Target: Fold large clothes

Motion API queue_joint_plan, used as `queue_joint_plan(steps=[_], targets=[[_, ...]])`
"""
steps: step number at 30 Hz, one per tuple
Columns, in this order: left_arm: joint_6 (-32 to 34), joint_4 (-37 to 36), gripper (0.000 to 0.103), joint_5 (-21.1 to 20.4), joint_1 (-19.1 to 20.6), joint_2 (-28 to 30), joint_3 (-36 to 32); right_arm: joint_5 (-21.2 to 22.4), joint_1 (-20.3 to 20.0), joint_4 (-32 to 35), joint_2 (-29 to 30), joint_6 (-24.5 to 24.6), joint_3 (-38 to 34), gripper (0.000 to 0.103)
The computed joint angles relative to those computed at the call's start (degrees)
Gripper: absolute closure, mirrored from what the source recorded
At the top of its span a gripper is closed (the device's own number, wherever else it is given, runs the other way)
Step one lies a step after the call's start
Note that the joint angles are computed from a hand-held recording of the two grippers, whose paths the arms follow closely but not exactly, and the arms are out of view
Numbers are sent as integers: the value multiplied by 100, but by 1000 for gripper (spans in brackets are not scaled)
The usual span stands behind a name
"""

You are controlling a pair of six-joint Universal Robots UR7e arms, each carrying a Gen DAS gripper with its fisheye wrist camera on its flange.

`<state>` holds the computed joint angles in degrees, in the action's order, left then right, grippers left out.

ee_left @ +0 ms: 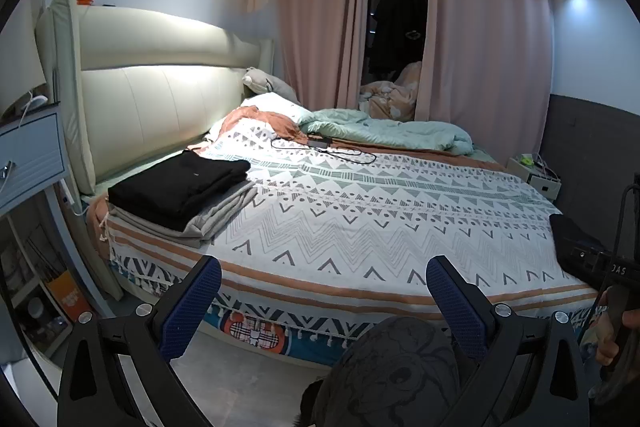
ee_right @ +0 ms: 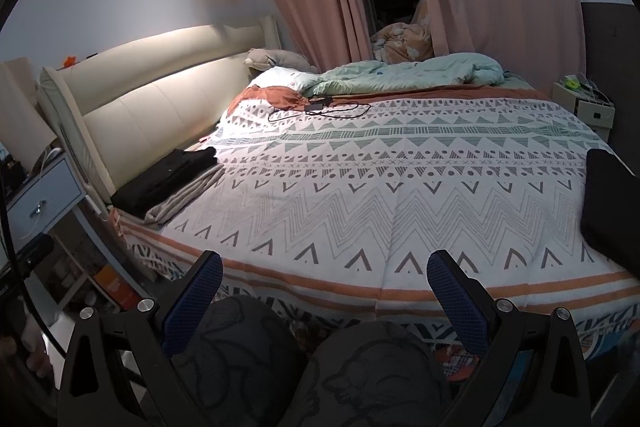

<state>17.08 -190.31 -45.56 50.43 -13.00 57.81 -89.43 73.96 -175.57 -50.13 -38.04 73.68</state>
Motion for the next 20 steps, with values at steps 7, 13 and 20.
queue_joint_plan(steps=[7,13,20], targets=[[57,-70,1,35,-31,-16,55,7,-5,-22,-37,-8,55,0],[27,-79,1,10,-37,-44,112,-5,5,-39,-23,8,56,0],[95,-261,1,-85,-86,-134,317,-3,4,-98,-78,2,144,0]])
